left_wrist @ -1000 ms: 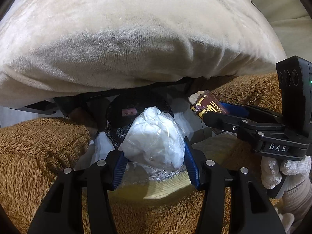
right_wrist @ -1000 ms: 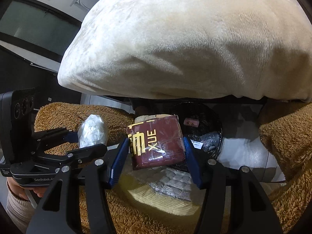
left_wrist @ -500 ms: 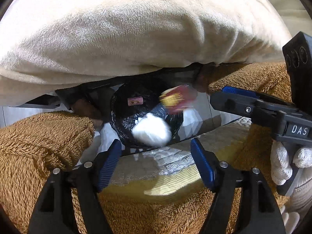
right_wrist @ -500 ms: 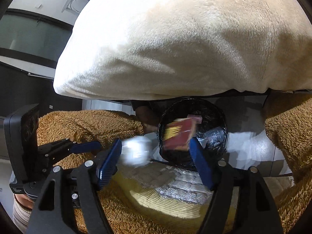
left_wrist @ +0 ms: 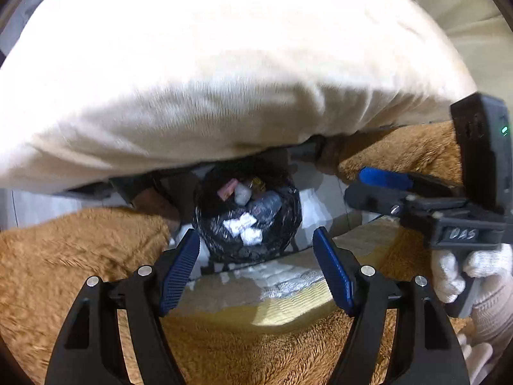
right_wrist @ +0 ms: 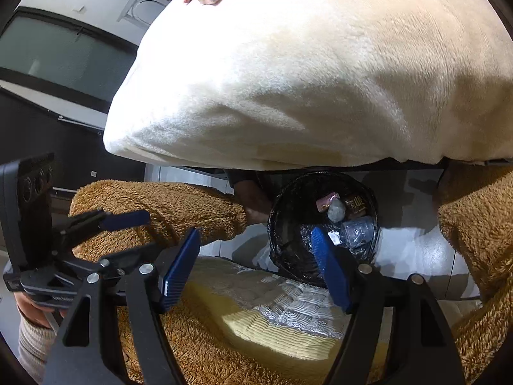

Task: Collect trash
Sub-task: 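Open both tools over the bin to drop the bag ball and XUE bag, then grasp the red-green chip bag with the left tool while the right tool grasps the pink biscuit packet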

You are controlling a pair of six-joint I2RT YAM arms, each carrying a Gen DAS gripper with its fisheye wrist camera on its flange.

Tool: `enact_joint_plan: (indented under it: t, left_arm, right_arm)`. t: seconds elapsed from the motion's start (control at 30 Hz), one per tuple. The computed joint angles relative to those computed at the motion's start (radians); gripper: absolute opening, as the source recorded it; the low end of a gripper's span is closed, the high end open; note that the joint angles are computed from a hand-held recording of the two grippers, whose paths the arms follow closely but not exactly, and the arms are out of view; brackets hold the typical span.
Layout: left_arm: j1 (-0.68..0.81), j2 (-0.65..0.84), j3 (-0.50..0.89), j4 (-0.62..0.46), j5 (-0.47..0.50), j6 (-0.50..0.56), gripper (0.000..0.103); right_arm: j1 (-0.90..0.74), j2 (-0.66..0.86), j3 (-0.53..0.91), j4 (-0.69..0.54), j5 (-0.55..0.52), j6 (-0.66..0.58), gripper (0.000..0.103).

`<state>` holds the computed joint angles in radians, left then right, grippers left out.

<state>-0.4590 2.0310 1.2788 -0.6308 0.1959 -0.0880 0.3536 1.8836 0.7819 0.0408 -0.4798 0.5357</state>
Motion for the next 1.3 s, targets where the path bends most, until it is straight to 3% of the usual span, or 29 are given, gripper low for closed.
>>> enact_joint_plan:
  t: [0.4,0.67,1.0,1.13,1.3]
  left_arm:
    - [0.066,-0.119,-0.032,0.050,0.053,0.053,0.072]
    - [0.111,-0.113,0.079,0.045,0.025,0.064,0.072]
    - [0.164,0.096,0.471,-0.117,0.049,0.091,0.072]
    - [0.173,0.223,0.704,-0.203,0.033,0.111,0.072]
    - [0.191,0.457,1.108,-0.362,0.009,0.108,0.072]
  right_arm:
    - [-0.041,-0.223,-0.035,0.014,0.110,-0.134,0.072]
    - [-0.102,-0.151,0.136,-0.022,0.111,-0.245,0.072]
    - [-0.109,0.110,0.569,-0.209,0.126,-0.411,0.072]
    - [-0.101,0.231,0.736,-0.275,0.133,-0.456,0.072]
    - [-0.097,0.376,0.925,-0.361,0.137,-0.482,0.072]
